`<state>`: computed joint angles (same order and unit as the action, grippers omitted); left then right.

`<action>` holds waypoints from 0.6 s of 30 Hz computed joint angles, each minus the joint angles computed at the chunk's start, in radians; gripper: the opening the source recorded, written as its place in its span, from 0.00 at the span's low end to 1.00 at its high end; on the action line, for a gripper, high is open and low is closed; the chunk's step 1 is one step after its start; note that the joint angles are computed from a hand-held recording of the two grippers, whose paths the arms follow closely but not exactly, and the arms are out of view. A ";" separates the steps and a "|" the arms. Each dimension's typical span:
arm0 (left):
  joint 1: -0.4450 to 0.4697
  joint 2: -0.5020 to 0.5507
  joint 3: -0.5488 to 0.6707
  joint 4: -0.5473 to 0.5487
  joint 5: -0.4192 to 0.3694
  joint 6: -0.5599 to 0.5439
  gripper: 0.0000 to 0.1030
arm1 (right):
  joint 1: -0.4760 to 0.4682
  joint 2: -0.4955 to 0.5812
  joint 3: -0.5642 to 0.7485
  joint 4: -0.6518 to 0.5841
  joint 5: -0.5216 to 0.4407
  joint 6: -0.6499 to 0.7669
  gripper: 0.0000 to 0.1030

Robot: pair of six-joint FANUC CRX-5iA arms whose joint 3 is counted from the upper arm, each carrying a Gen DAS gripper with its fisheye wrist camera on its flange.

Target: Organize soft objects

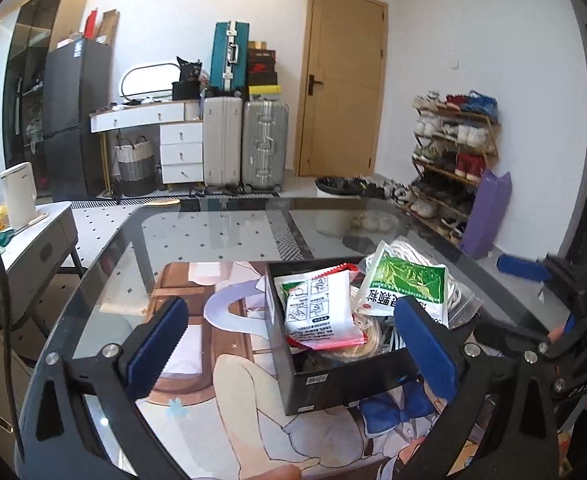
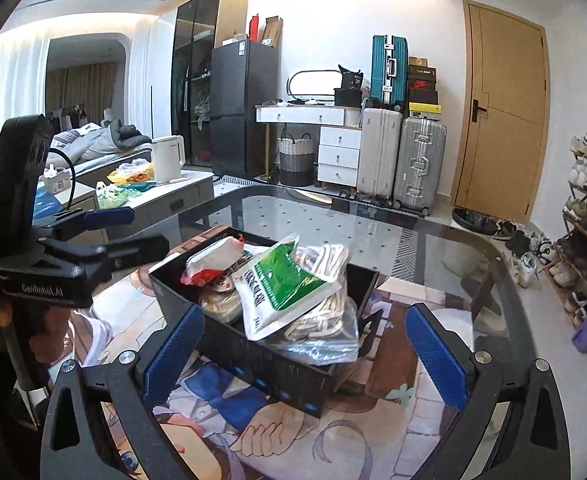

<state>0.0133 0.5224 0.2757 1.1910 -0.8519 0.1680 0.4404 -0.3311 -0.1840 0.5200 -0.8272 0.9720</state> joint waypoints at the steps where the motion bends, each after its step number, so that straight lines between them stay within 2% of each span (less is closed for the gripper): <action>1: 0.001 -0.002 -0.003 0.000 -0.002 0.002 1.00 | 0.001 -0.004 -0.007 0.003 0.007 -0.003 0.99; 13: -0.012 -0.034 -0.096 0.046 0.059 -0.114 1.00 | 0.000 -0.050 -0.069 -0.006 0.059 -0.038 0.99; 18: -0.015 -0.036 -0.115 0.071 0.060 -0.142 1.00 | -0.008 -0.057 -0.086 0.006 0.091 -0.054 0.99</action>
<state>-0.0013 0.4861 0.1605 1.2624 -0.7922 0.0264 0.4327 -0.3878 -0.2701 0.5262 -0.7366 0.9181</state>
